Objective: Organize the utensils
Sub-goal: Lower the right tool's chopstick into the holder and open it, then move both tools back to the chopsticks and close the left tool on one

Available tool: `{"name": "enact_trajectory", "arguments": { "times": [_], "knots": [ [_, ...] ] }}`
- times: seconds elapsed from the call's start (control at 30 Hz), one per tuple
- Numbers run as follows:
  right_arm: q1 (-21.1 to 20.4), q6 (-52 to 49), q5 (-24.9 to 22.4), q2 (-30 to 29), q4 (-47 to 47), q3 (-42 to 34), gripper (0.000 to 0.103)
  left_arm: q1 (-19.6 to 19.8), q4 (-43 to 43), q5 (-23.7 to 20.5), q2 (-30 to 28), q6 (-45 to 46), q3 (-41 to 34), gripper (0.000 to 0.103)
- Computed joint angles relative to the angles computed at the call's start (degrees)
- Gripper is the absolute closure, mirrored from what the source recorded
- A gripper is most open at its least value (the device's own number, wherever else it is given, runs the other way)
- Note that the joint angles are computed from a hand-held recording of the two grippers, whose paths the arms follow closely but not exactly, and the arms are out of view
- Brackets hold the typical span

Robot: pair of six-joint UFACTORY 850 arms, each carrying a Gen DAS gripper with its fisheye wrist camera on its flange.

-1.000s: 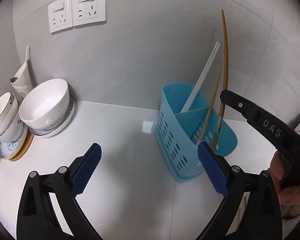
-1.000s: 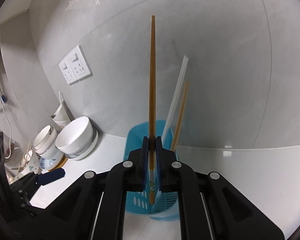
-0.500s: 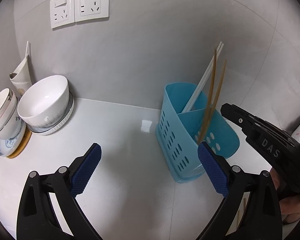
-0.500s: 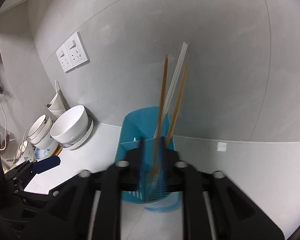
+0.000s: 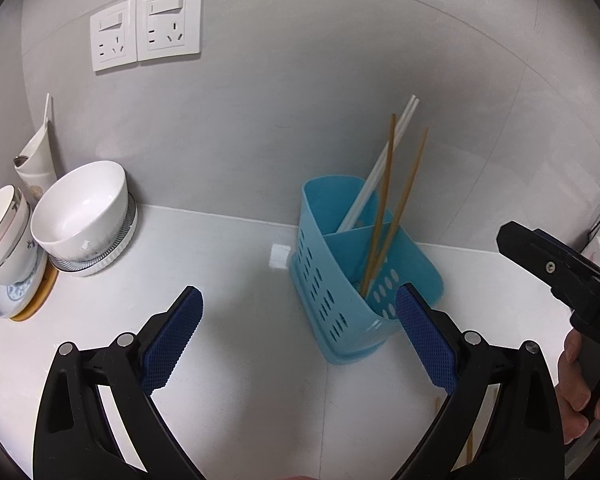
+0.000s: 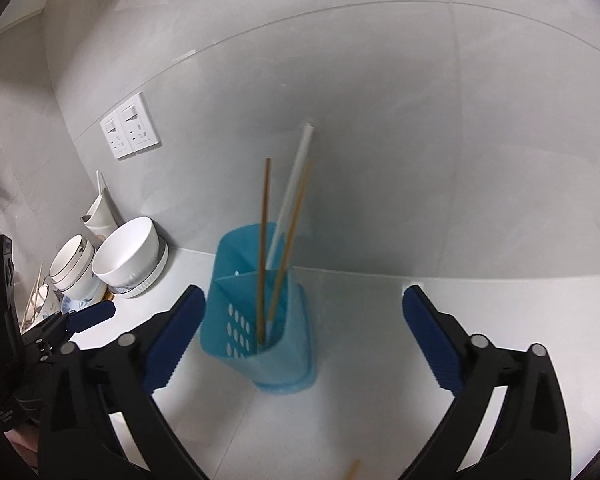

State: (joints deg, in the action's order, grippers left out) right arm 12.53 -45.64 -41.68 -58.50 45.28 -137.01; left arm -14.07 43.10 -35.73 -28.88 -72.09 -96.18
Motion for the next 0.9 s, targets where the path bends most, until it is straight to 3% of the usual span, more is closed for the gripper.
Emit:
{"name": "enact_trajectory", "arguments": {
  "times": [0.13,0.47,0.9],
  "knots": [
    [-0.75,4.56,-0.63,0.51,-4.0,0.35,0.008,-0.62,-2.02,0.01,-0.14,2.14,-0.49,0.008],
    [-3.69,3.85,1.99,7.16,-6.02,11.78,0.008,-2.64,-7.37,-0.16,-0.09,6.62,-0.5,0.008],
    [-7.72,3.83,5.23,14.31,-10.22,24.72,0.008,-5.42,-14.88,-4.09,-1.17,12.12,-1.04,0.008]
  ]
}}
